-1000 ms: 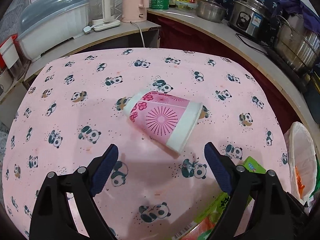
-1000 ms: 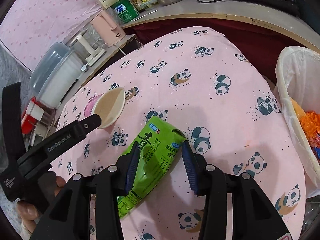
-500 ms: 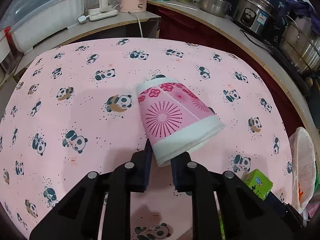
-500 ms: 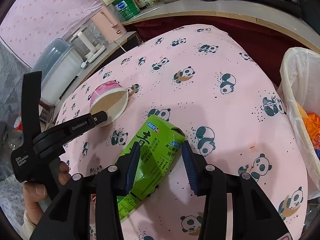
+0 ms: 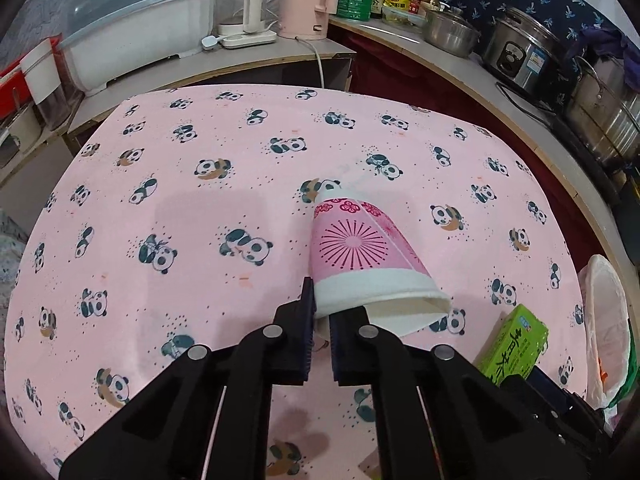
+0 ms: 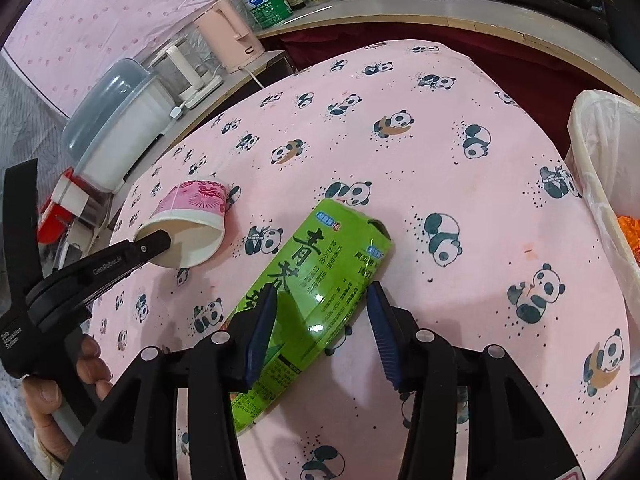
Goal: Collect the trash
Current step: 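Lift the green carton upright with the right tool while the left tool holds the cup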
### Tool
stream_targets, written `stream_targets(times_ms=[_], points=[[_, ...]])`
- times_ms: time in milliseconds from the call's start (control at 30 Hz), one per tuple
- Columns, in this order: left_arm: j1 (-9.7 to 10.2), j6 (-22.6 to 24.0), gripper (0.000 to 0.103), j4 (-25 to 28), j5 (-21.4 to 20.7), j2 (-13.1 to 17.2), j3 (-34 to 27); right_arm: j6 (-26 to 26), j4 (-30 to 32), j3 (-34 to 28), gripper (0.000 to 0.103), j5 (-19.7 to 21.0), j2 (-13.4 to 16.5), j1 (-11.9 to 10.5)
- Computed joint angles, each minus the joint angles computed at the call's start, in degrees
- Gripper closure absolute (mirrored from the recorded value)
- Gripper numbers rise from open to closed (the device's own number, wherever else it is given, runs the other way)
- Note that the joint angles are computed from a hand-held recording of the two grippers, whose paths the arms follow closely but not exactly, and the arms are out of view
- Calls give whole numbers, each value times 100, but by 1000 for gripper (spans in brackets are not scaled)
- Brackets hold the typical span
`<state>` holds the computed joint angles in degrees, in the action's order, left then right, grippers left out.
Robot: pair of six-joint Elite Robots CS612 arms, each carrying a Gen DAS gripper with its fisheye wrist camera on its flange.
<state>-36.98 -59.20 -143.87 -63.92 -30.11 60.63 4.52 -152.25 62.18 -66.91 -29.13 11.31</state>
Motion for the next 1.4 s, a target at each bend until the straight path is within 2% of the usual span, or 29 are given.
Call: stream_targets(times_ms=[167,267,400,667,800,933,1033,1200,1400], points=[[-78,-88,97,-157,3,-204,408,15,-47,209,54,-98,-111,37],[-120,-157,97,-247,-10,-294,597,29,-108,292,47,-168,-166,80],[-172,-190,97,-309,-5,-372,753,153,-202,327,35,-518,-202,199],[-204,-222,97,-305,76,-457,935,351,153,9,31,-1113,-56,415],[-212,-240,96,-286,90,-461,947,349,70,-65,26,-1427,9,503],[-224,-228,96,-260,125,-459,947,157,-105,-31,27,-1687,26,564],[-236,-248,96,-279,108,-461,947,21,-192,50,34,-1728,-8,555],[-278,-232,96,-305,94,-474,957,55,-328,283,46,-1549,-125,467],[-356,-148,98,-386,101,-504,975,209,-497,559,51,-1382,-274,335]])
